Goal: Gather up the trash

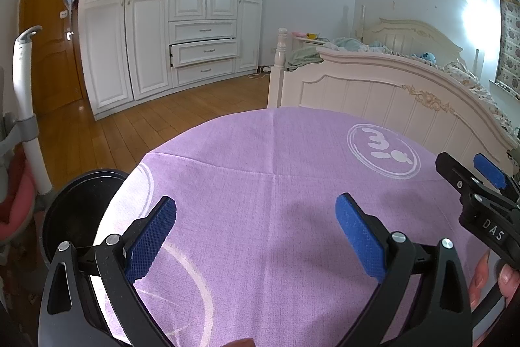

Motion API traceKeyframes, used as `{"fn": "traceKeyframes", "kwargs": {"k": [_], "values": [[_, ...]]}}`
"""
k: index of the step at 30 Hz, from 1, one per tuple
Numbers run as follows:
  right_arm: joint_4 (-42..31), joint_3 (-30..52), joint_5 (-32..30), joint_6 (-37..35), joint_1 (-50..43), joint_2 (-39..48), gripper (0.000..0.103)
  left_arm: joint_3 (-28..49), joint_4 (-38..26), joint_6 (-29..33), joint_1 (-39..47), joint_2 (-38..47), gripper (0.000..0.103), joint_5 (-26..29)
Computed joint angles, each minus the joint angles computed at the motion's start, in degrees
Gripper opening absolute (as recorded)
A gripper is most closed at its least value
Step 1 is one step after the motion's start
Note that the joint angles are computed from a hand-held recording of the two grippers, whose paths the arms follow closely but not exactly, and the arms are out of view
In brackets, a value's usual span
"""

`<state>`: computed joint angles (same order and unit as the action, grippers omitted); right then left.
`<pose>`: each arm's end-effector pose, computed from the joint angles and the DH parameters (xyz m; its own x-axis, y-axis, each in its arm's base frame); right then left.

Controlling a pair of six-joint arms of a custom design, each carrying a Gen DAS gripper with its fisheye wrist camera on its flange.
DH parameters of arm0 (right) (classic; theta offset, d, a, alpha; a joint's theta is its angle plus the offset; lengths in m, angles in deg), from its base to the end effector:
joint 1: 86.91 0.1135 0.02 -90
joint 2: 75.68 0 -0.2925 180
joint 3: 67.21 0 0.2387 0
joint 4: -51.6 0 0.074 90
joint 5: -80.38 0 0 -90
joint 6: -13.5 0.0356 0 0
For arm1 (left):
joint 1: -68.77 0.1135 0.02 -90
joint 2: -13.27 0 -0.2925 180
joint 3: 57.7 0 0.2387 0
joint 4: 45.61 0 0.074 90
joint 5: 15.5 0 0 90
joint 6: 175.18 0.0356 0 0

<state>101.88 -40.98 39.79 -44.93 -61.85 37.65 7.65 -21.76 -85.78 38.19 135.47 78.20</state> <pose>0.2159 0.0711 0.0855 -0.3185 0.2271 -0.9203 0.5186 0.8544 0.0314 0.3417 -0.2046 0.1015 -0.4747 0.2684 -0.8383 0.5493 0.8344 -0.0439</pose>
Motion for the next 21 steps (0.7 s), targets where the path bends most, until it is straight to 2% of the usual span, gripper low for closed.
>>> {"fn": "traceKeyframes", "kwargs": {"k": [21], "values": [[1.1, 0.1, -0.4, 0.7, -0.1, 1.9, 0.098, 0.4, -1.0, 0.3, 0.3, 0.1, 0.098, 0.5]]}}
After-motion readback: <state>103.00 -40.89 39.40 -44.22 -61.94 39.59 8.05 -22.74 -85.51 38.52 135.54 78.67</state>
